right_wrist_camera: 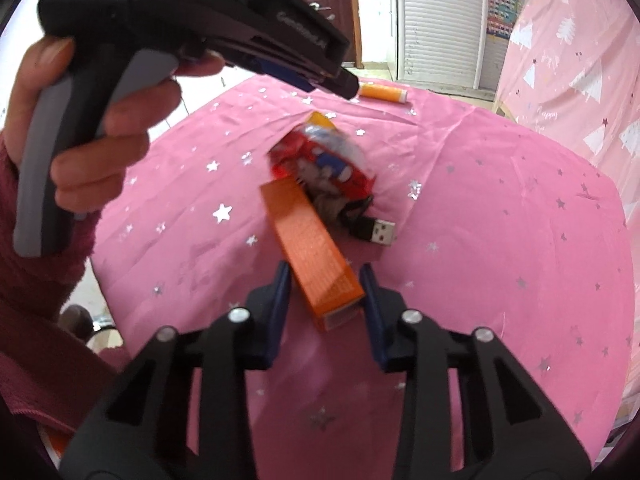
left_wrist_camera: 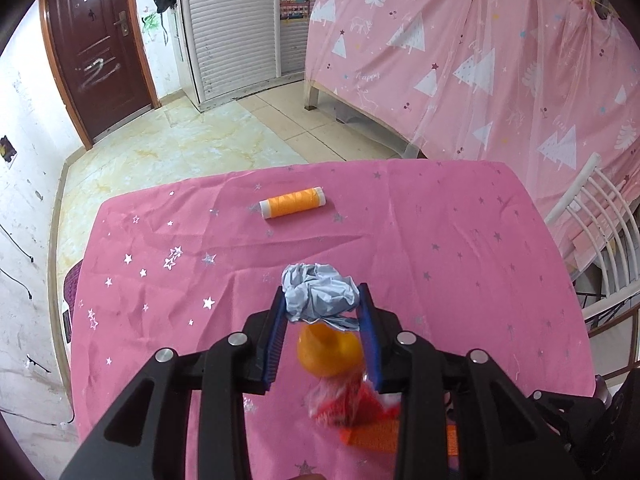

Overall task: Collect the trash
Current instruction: 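Grasp the crumpled white paper with the left gripper while the right grasps the orange box, then carry the white paper and orange box over the yellow bin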

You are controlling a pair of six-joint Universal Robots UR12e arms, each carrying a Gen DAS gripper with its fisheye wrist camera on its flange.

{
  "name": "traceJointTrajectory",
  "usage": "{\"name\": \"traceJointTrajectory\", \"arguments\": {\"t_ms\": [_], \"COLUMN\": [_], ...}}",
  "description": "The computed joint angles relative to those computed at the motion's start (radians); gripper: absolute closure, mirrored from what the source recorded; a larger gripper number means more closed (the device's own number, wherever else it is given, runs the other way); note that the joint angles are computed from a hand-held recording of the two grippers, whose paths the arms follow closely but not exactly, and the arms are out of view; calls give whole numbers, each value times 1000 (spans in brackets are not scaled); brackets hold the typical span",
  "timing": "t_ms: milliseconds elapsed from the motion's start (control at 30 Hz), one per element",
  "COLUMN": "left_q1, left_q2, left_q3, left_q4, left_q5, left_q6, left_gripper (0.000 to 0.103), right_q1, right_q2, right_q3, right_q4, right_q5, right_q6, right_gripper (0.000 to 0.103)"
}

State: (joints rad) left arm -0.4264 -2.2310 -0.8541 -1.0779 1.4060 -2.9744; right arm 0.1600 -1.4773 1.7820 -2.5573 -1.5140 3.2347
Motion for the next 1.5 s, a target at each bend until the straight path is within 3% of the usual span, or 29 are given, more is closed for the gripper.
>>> {"name": "traceJointTrajectory", "arguments": {"t_ms": [200,300,733,1100,1500], "left_q1": [2,5,5,-22,-81], "left_q2": [24,35,74,85,64], "left_q3": [-37,-54,-97,-102,-64], "left_q4": [19,26,68,81,46], "left_q5": [4,5,17,20,-16], "left_q6": [-7,-14,-18,8,76], "left_gripper": [75,75,75,75,75], "right_q1": [12,7,-11,-56,-127], "right_q2": [-5,-12,-67,-120,-170], "right_q3": [6,12,63,115,179], "right_q4": [-8,-25,-138,-205,-238], "right_q5": [-16,12,15,-53,-82], "right_q6": [-24,-25,39,118,193], "right_gripper": [79,81,81,81,81]}}
